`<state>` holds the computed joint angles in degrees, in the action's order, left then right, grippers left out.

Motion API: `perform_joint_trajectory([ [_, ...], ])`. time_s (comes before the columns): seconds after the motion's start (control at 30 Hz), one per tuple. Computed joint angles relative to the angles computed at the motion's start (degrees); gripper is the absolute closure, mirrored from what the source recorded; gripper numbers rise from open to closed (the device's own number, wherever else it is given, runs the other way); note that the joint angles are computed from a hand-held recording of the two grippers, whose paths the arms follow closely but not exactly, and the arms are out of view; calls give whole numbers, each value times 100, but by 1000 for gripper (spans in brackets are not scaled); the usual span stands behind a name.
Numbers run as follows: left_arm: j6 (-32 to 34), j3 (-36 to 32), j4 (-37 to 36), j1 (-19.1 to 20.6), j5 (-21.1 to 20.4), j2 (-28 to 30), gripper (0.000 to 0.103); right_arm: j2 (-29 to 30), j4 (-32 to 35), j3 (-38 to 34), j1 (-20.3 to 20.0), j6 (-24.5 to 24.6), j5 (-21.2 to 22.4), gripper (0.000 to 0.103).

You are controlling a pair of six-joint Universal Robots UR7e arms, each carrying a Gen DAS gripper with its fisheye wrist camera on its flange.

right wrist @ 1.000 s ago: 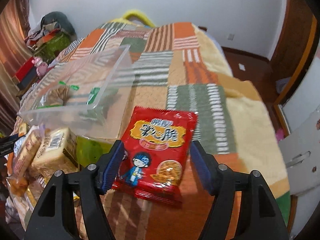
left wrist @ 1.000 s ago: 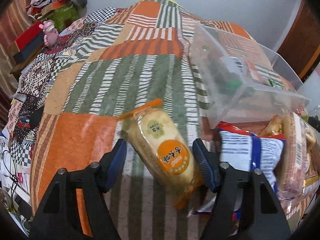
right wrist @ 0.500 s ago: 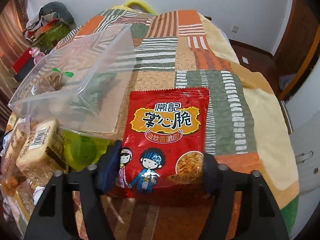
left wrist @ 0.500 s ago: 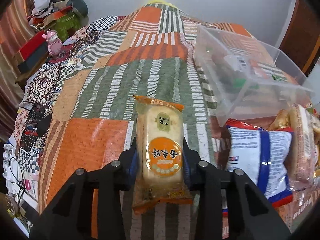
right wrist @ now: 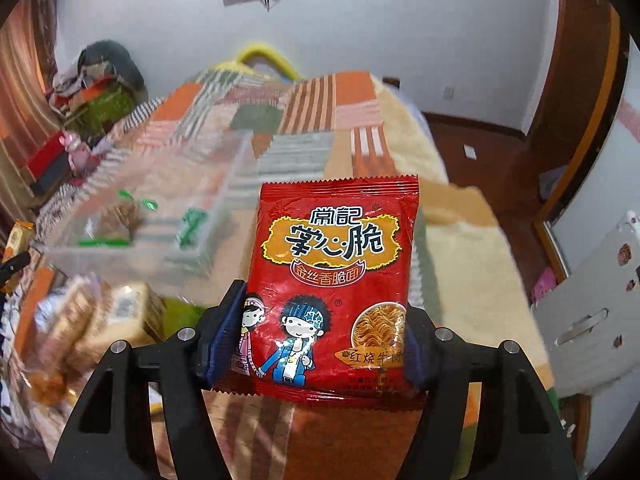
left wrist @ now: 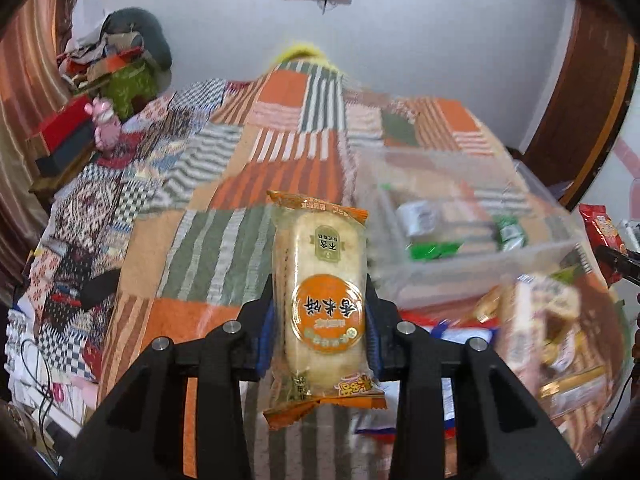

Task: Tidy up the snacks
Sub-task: 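Grasp the red snack bag with the right tool while the left tool grasps the yellow-wrapped cake, then lower the red bag and yellow cake into the clear box and release both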

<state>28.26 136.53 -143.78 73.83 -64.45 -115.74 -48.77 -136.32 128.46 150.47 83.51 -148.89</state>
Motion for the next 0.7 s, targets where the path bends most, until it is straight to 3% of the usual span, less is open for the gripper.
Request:
perform_joint_trajectory([
  [0.13, -131, 19, 75, -339, -38, -78, 67, -16, 95, -207, 137, -114, -274, 39],
  [0.23, -251, 27, 120, -565, -95, -72, 67, 45, -204, -274, 147, -410, -430, 39],
  [0.43, -424, 72, 123, -879, -209, 43, 67, 408, -1514, -395, 17, -1525, -619, 39],
  [0.57, -556, 78, 43, -983, -377, 302, 67, 765, -2549, -504, -138, -2413, -580, 39],
  [0.7, -639, 103, -49, -1080, -430, 560, 67, 1069, -3154, -686, -306, -3056, -470, 39],
])
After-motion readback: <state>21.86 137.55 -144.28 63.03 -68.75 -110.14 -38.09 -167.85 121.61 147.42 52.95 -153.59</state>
